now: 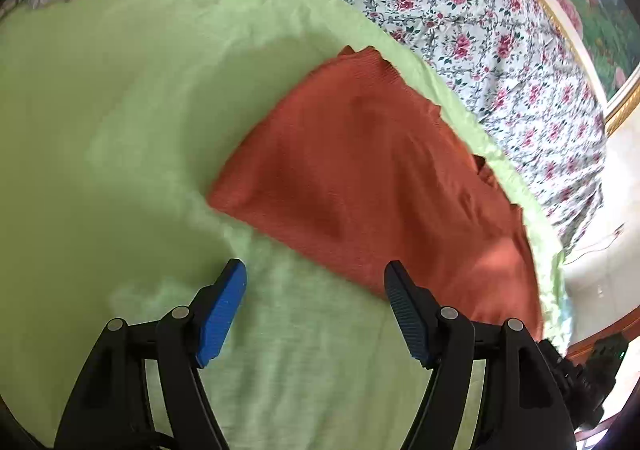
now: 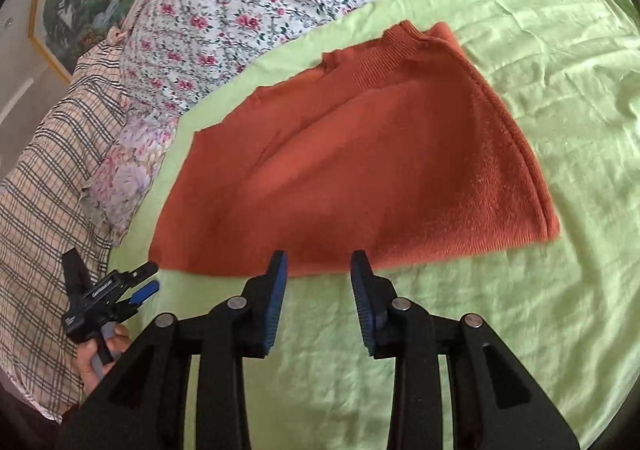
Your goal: Fold small clothes
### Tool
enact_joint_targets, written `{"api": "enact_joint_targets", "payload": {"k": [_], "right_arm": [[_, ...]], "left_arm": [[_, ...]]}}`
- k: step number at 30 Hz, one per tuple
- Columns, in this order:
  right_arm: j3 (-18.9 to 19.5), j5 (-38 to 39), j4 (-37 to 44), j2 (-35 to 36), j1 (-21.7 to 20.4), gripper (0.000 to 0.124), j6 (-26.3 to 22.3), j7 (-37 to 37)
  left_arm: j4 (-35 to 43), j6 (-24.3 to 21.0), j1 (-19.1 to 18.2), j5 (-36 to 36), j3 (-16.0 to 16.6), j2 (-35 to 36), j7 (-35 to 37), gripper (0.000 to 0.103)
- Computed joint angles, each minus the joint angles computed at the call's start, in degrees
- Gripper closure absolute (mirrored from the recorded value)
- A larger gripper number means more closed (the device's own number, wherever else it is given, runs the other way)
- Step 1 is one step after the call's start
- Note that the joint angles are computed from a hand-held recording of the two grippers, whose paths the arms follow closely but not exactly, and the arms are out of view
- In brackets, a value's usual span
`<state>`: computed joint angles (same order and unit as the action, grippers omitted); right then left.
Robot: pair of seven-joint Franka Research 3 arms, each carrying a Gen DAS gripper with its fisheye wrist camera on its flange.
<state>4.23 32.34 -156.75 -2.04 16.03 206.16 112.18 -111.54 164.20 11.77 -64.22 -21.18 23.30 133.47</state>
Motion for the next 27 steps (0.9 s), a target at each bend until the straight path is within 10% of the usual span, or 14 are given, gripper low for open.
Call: {"api": "enact_joint_targets", "payload": {"k": [13, 19, 21, 27], "right_arm": [[0.0, -2.6, -1.6, -0.2, 1.0, 0.082, 0.3, 4.5], [-0.4, -5.3, -1.8, 0.0, 0.6, 0.077, 0.2, 7.0], [-0.6, -6.6, -2.0, 0.0, 0.3, 0.077, 0.3, 8.1], [-1.3, -11.1, -2.9, 0.1, -0.6, 0.077, 1.5, 12.3]], "left_arm": [[8.8, 5.5, 0.5, 1.9, -3.3, 7.8, -5.5, 0.029], [11.8, 7.9, 1.7, 8.0, -5.3, 10.9, -10.4, 0.053], [12.4, 7.2, 2.6, 10.3, -6.2, 11.6, -11.1, 0.079], [10.7, 12.1, 7.1, 14.1, -13.9, 11.4, -5.9, 0.096]]}}
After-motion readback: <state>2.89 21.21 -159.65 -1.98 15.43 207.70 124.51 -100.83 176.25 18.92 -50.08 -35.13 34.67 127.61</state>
